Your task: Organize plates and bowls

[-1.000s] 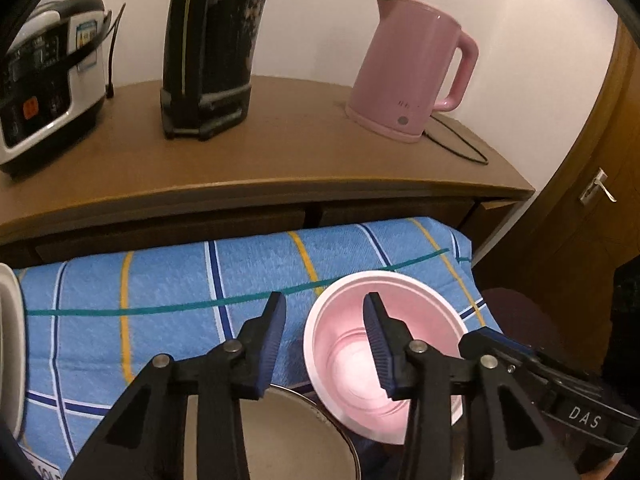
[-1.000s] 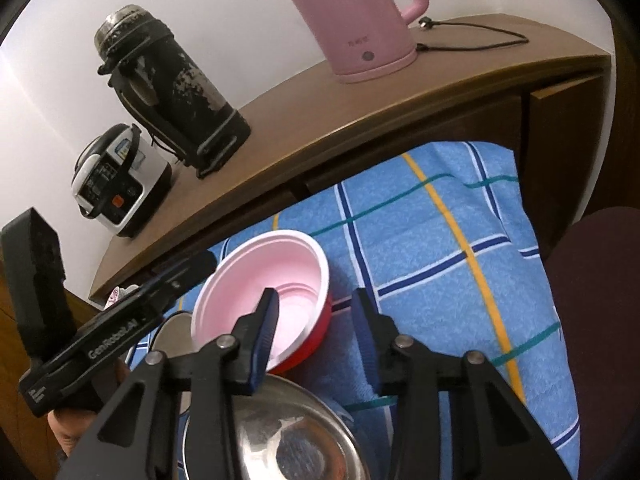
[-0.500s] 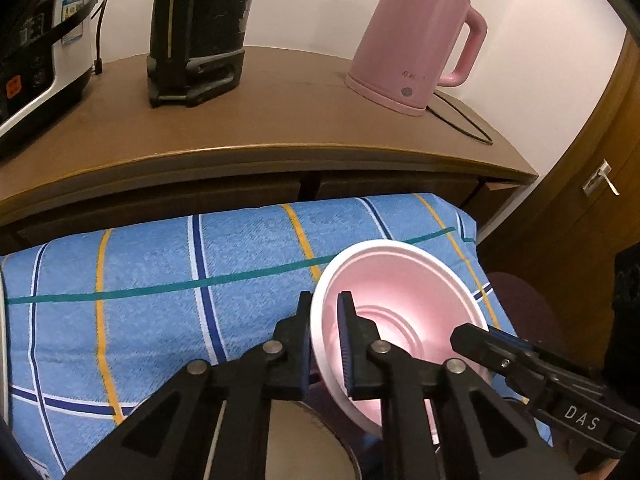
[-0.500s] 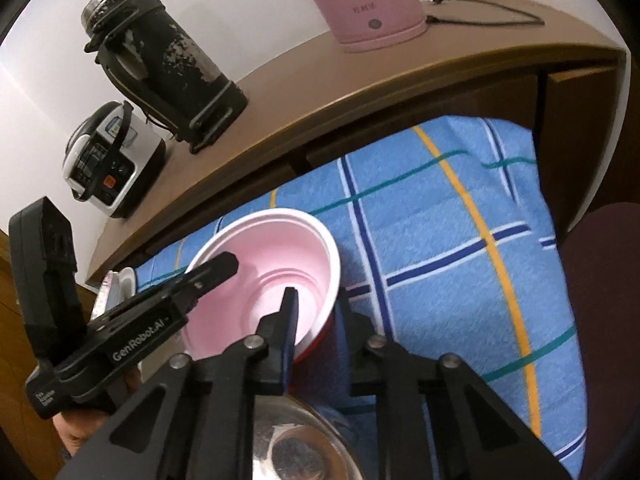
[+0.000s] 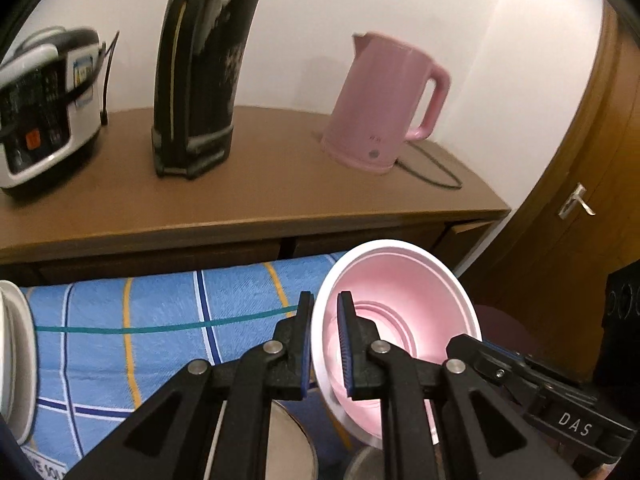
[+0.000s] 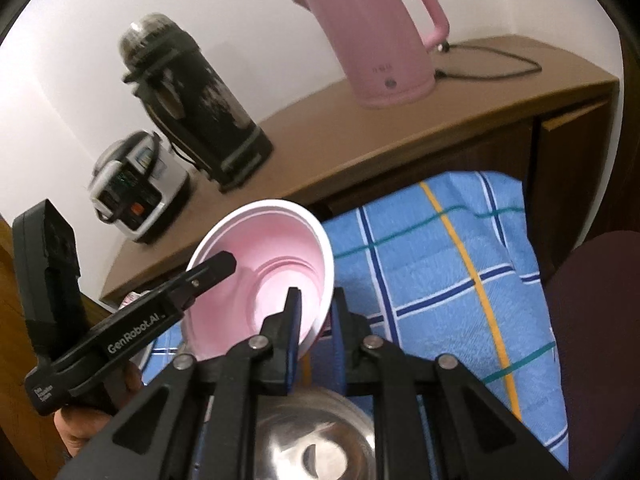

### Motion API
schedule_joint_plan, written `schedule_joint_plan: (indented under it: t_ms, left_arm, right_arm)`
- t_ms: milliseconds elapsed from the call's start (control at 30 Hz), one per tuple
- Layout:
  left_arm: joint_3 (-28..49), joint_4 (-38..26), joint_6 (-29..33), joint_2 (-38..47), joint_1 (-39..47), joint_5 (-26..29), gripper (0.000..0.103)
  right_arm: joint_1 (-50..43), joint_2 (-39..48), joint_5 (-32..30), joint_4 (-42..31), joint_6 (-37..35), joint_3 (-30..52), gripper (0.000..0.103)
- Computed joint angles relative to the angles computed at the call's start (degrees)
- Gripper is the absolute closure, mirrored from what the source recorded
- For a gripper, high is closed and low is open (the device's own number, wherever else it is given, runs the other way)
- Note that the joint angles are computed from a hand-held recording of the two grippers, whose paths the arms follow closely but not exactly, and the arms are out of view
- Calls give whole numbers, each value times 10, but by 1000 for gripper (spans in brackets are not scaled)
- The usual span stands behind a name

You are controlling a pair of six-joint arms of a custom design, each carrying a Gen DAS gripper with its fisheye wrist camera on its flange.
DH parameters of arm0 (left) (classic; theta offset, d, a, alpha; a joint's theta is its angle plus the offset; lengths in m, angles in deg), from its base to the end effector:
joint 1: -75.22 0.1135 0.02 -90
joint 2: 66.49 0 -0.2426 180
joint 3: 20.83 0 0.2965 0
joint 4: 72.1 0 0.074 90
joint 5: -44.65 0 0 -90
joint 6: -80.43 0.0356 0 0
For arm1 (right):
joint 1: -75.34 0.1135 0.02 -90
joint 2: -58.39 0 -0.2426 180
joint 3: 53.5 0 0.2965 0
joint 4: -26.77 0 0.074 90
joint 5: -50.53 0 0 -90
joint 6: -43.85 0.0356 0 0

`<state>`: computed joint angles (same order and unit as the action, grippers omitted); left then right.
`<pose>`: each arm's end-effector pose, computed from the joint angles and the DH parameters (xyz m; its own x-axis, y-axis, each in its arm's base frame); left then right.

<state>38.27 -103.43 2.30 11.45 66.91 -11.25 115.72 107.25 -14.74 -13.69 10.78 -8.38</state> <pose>0.3100 -0.0655 0.1755 -0.6459 0.2665 -0.7154 0.6211 0.7282 -0.2896 0.1868 0.1393 0.2027 -0.5914 0.4962 -0.6356 0.2486 0.8621 0.4416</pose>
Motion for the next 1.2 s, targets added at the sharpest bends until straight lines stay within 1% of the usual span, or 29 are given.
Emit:
schedule_joint_plan:
  t_ms: [100, 233, 367, 433, 533, 633, 767, 1000, 1200]
  left_arm:
    - [-19, -25, 10, -51, 6, 12, 90]
    - [-53, -64, 32, -114, 13, 26, 90]
    - [-102, -91, 53, -181, 13, 25, 90]
    - [-121, -101, 63, -204, 13, 23, 90]
    - [-148, -106, 73, -230, 8, 10, 90]
    - [-165, -111, 79, -239, 8, 5, 90]
    - [-188, -106, 80, -247, 4, -14, 90]
    - [-212, -89, 77, -246, -11, -46, 90]
    - [-223, -74, 69, -252, -29, -71, 90]
  right_arm:
    - [42, -28, 35, -40, 28, 9, 89]
    - [114, -43, 91, -104, 79, 27, 89]
    - [190, -49, 143, -172, 162, 32, 89]
    - [232, -39, 171, -207, 216, 35, 89]
    - [272, -30, 196, -240, 280, 35, 89]
    - [303, -18, 211, -261, 333, 32, 89]
    - [328, 7, 214, -272, 382, 28, 89]
    - [338, 35, 205, -268, 416, 17, 89]
    - [337, 50, 207, -276, 415, 22, 88]
